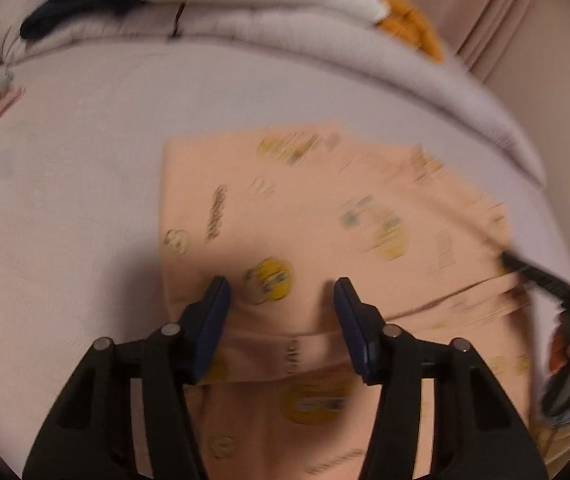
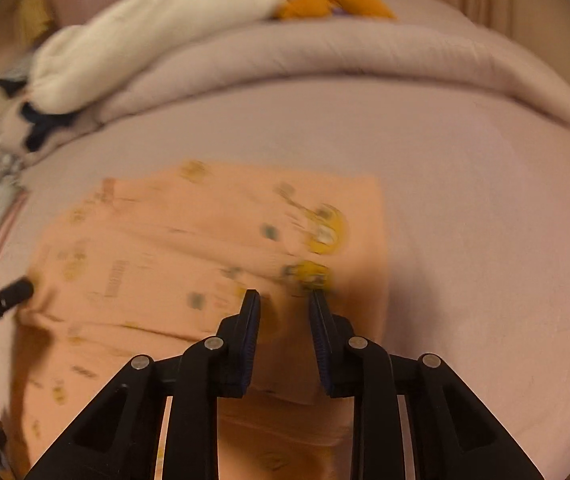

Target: Fold small clothes

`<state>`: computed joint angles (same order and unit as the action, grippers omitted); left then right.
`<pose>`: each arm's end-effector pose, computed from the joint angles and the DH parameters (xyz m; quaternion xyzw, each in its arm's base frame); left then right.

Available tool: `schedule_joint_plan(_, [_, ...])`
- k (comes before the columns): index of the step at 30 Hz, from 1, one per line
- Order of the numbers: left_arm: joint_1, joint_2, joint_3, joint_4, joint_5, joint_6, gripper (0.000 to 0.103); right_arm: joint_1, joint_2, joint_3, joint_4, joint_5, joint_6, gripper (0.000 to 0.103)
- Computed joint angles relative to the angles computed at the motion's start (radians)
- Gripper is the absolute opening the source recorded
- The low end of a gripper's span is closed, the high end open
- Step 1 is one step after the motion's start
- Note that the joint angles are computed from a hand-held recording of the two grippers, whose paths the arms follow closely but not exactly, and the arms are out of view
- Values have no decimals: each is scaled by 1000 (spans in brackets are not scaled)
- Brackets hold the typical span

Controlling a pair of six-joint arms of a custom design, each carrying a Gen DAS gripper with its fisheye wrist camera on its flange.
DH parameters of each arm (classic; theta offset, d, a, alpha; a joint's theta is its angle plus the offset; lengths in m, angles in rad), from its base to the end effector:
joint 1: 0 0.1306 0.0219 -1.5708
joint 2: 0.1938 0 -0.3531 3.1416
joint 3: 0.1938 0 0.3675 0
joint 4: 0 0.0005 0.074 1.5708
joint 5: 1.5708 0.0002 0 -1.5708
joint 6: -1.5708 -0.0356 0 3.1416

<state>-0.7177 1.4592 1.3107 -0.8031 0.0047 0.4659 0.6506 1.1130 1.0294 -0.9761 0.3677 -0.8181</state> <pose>0.3595 -0.3147 0.3388 0.1203 0.9448 -0.1718 0.2516 0.2852 0.2003 0.3472 0.1256 0.9440 0.0352 0.3030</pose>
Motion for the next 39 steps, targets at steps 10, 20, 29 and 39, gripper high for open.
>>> schedule_joint_plan(10, [46, -281, -200, 11, 69, 44, 79, 26, -257, -127, -64, -5, -87, 25])
schedule_joint_plan(20, [57, -628, -482, -16, 357, 244, 80, 403, -519, -267, -176, 32, -464, 48])
schedule_joint_plan(29, [-30, -811, -609, 12, 404, 401, 80, 618, -606, -335, -156, 39, -666, 53])
schedule_joint_plan(39, [-81, -747, -611, 131, 428, 441, 80, 528, -550, -350, 12, -103, -508, 55])
